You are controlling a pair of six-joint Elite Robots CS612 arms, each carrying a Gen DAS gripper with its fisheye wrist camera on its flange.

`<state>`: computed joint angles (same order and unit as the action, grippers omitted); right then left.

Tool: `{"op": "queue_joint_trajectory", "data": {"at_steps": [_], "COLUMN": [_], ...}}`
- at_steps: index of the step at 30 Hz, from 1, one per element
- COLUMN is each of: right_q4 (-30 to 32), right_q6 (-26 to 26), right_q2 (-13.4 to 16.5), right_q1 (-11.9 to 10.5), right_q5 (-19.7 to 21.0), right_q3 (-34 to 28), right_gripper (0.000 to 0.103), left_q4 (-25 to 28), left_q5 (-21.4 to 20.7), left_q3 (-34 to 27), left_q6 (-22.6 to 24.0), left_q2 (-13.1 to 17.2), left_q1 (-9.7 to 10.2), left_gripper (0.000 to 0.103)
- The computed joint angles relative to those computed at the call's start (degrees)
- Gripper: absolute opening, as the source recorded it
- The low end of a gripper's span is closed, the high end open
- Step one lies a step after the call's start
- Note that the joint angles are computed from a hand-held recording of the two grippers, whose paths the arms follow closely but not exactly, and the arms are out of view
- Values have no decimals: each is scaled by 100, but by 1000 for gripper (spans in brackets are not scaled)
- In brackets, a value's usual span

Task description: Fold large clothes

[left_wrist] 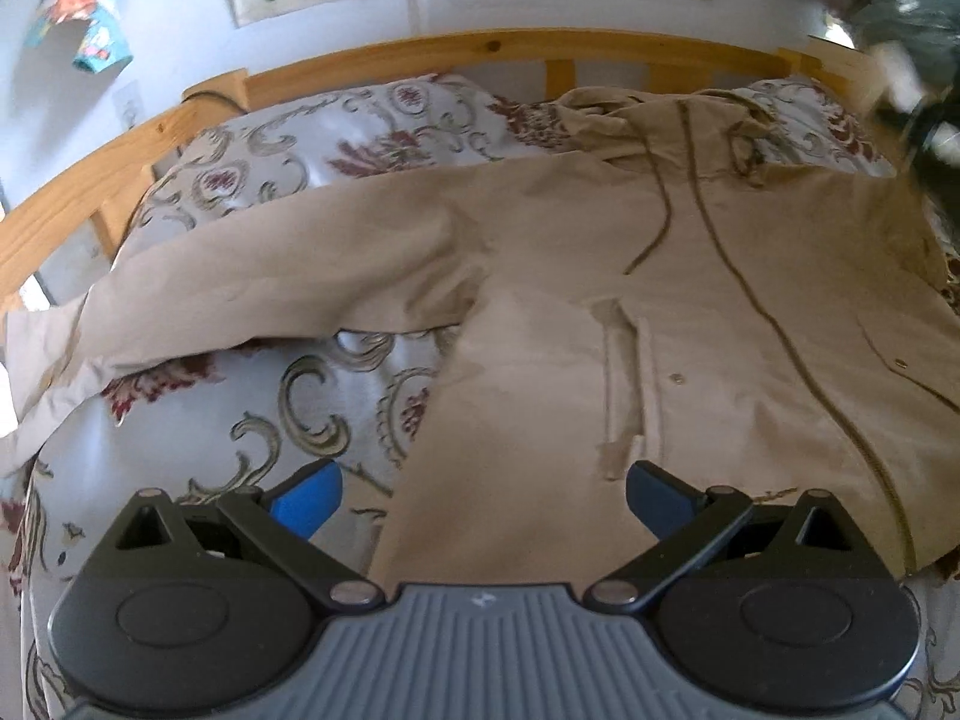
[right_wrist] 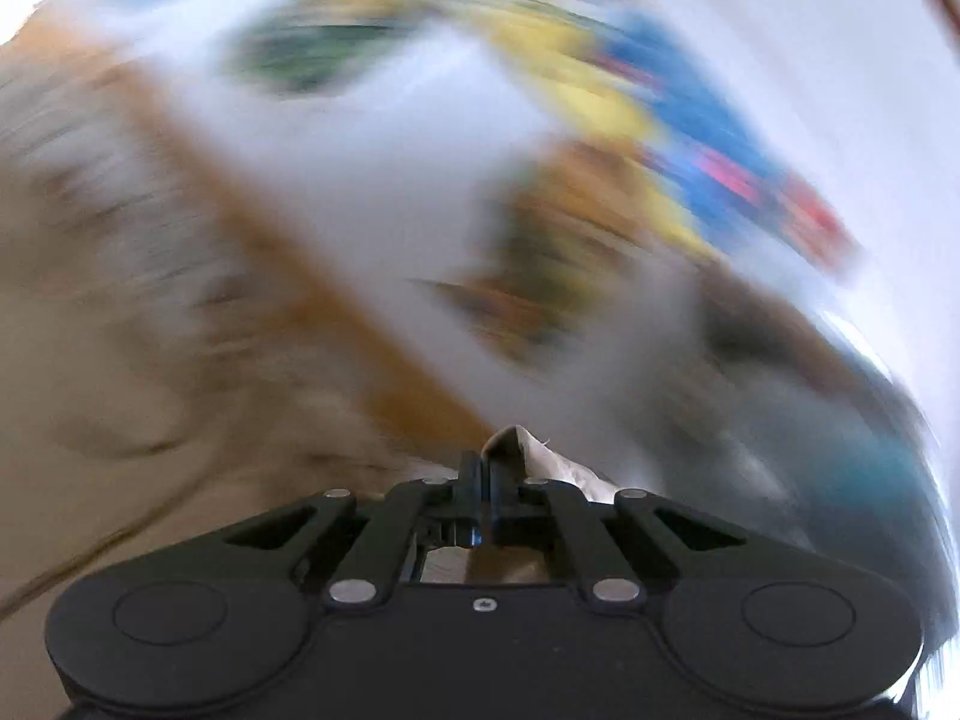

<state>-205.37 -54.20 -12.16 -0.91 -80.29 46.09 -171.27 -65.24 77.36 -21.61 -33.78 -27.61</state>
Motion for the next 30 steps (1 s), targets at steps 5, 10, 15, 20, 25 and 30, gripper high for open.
{"op": "queue_joint_trajectory", "data": {"at_steps": [5, 10, 15, 20, 25, 30], "right_q4": [868, 1581, 1957, 2313, 1808, 1332], "right_q6": [-1140, -846, 508, 2088, 3122, 4256], "right_q2": [-208, -691, -898, -693, -730, -712], "right_q1": [189, 130, -58, -192, -217, -232], "right_q5": [165, 798, 1775, 2091, 509, -1187], "right_q3": [756, 1653, 1745, 1022, 1118, 1239], "right_gripper": [17, 76, 90, 97, 95, 95], "left_q4": [19, -148, -309, -120, 447, 1022], "left_q5": [63, -122, -742, -1449, -2286, -2599], "left_q3": [29, -7, -348, -1242, -2499, -4001], "left_q6": [-8, 2, 375, 642, 1292, 2703], "left_q2": [2, 9, 131, 606, 1240, 1982], "left_q1": [58, 173, 366, 448, 415, 227], "left_gripper": [102, 102, 102, 102, 102, 102]}}
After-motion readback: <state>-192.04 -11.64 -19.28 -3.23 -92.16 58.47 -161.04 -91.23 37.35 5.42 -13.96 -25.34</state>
